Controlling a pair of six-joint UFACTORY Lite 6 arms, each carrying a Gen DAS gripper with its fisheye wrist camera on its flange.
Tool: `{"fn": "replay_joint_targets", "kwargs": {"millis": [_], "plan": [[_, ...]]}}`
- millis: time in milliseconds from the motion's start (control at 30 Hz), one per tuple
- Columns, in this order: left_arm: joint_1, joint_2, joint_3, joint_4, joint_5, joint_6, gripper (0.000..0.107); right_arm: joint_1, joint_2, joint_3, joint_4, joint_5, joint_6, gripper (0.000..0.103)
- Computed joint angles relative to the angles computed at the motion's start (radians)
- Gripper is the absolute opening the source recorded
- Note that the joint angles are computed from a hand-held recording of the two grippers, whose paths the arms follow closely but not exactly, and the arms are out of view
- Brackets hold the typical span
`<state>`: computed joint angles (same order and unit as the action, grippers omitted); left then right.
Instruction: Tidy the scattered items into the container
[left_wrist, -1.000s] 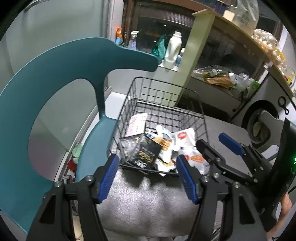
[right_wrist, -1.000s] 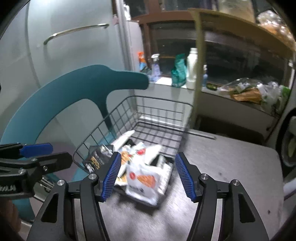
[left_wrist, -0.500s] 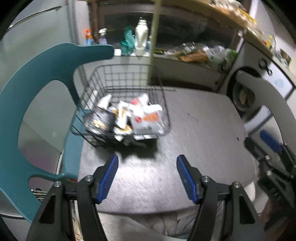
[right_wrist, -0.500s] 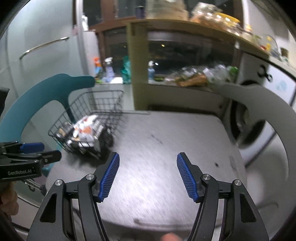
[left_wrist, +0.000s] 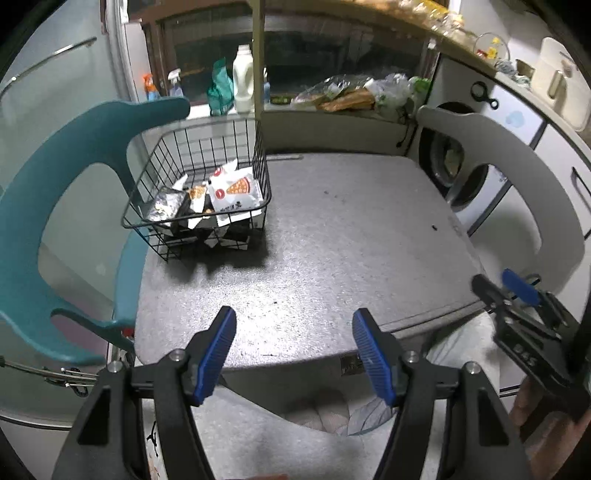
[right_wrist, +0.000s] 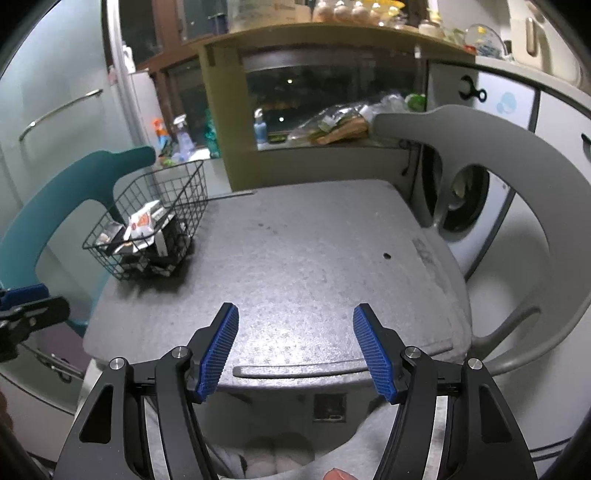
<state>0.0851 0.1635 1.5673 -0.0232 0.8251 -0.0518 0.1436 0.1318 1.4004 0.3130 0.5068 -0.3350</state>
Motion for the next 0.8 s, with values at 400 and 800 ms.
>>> {"fn": "replay_joint_targets", "kwargs": {"millis": [400, 800], "plan": [[0.018, -0.017, 0.0, -0.077, 0.014, 0.037, 0.071, -0.017, 0.024, 0.048, 0.014, 0.041, -0.004, 0.064], [0.005, -0.023, -0.005, -0.06, 0.014, 0.023, 0.071, 0.011, 0.039, 0.031, -0.004, 0.032, 0.007, 0.064]]}}
